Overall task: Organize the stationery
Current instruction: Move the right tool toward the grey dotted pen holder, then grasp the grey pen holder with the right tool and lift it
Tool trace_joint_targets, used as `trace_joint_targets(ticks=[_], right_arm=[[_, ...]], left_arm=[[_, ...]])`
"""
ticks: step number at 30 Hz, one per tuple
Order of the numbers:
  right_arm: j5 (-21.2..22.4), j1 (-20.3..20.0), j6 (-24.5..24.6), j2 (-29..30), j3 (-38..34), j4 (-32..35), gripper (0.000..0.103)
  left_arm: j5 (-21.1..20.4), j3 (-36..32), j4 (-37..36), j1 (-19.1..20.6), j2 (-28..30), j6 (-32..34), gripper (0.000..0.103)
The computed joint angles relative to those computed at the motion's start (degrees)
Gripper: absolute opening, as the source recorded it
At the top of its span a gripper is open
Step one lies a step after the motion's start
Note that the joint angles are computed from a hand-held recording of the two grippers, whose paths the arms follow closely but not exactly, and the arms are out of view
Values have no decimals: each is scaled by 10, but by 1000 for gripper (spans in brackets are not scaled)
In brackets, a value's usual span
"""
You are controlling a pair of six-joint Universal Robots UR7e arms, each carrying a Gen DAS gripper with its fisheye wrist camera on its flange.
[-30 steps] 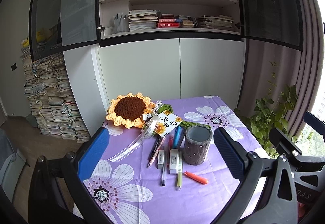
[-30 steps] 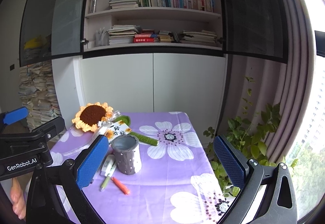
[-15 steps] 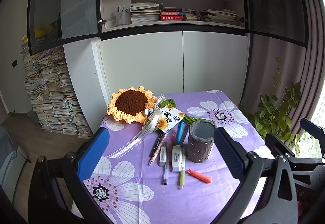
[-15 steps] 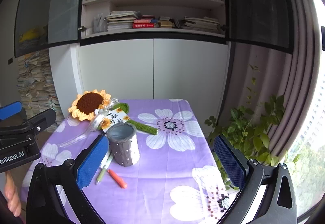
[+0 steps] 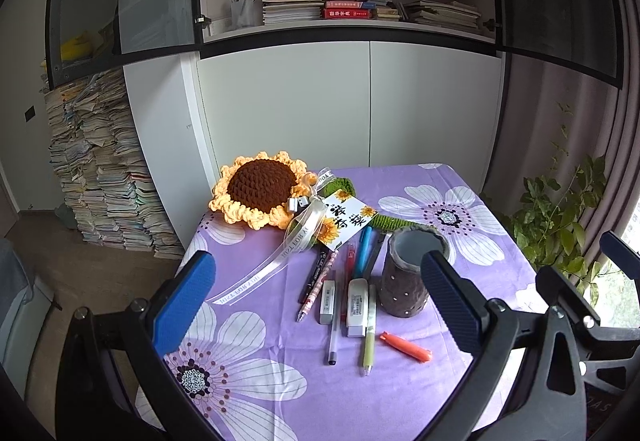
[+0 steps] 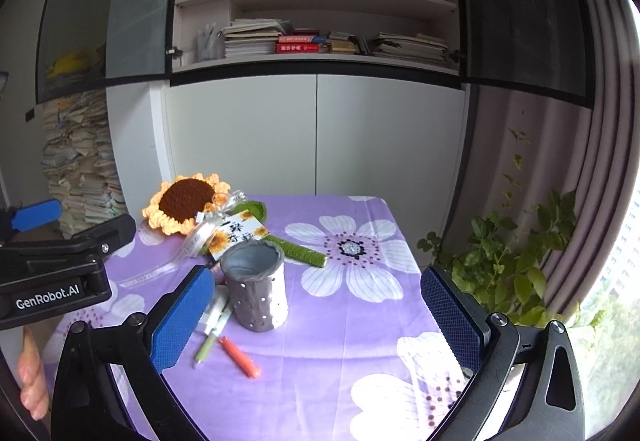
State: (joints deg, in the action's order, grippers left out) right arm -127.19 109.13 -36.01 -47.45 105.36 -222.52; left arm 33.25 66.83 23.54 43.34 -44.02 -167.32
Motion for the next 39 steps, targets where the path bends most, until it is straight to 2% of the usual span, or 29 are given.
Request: trace_joint_targets(ticks=[2, 8, 13, 23, 26, 29, 39], right_arm=[[26, -10, 25, -5, 7, 0, 103], [13, -21, 66, -6, -7, 44, 103], [3, -27, 54, 3, -18, 63, 103], [50, -57, 41, 10, -28, 141, 103], [76, -69, 50, 11, -36, 178, 94], [82, -75, 55, 21, -58, 225, 89], [81, -79, 53, 74, -144, 305, 89]], left_arm=[[-1, -11, 12, 5, 8, -9, 102], [3, -44, 43, 17, 30, -26, 102], [1, -48, 31, 24, 39, -2, 102], [-7, -76, 25, 53, 71, 37, 102], [-7, -82, 13, 63, 76, 56, 102], [1, -102, 32, 74, 87, 51, 102], [30, -162, 78, 104, 116, 30, 102]])
